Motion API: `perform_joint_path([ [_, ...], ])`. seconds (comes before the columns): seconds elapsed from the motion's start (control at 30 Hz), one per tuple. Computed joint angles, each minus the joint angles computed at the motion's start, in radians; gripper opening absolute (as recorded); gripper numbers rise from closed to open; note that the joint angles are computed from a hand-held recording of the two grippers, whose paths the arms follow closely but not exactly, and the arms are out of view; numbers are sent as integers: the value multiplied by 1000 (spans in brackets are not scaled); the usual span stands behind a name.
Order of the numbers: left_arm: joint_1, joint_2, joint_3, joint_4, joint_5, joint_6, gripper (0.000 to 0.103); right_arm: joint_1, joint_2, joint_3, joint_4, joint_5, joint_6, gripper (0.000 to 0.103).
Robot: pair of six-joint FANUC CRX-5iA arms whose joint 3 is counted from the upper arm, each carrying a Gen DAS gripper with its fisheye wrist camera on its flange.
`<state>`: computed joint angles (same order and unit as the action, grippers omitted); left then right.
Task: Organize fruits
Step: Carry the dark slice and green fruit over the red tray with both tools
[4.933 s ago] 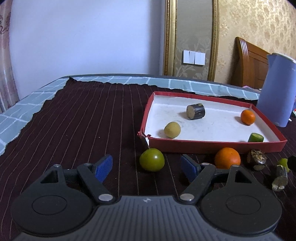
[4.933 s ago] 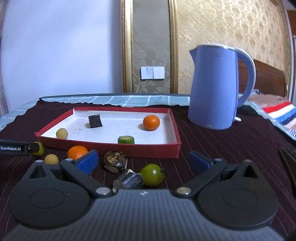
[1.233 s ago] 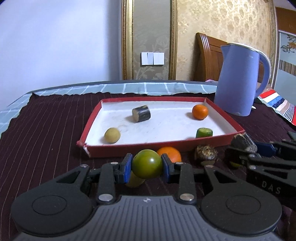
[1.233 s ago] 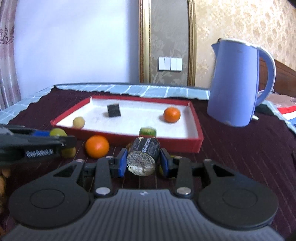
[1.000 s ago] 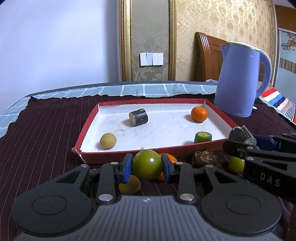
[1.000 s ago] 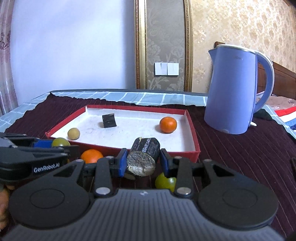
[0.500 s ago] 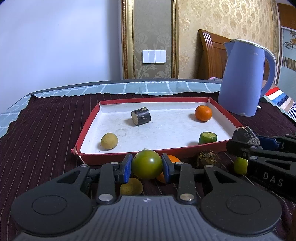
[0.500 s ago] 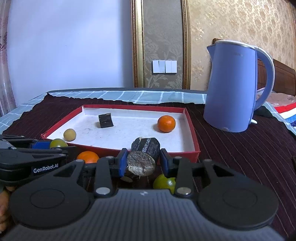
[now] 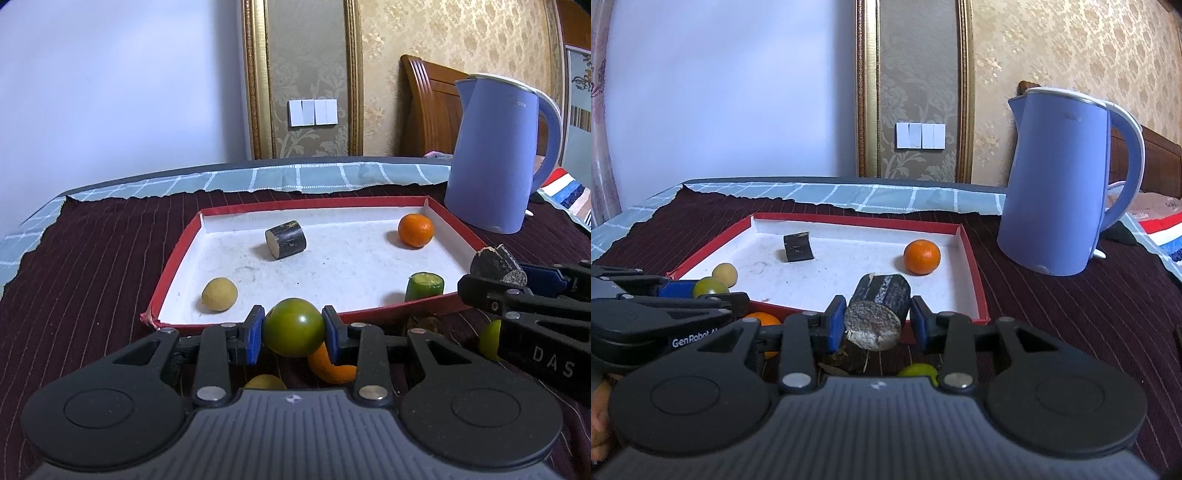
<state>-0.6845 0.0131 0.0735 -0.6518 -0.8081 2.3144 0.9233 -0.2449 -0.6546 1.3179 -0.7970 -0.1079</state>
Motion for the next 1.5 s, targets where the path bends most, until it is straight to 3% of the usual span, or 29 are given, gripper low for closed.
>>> perform_joint_path([
  [1.5,17,133,176,-35,-104,-9,33,-59,68,94,-6,29,111,35],
])
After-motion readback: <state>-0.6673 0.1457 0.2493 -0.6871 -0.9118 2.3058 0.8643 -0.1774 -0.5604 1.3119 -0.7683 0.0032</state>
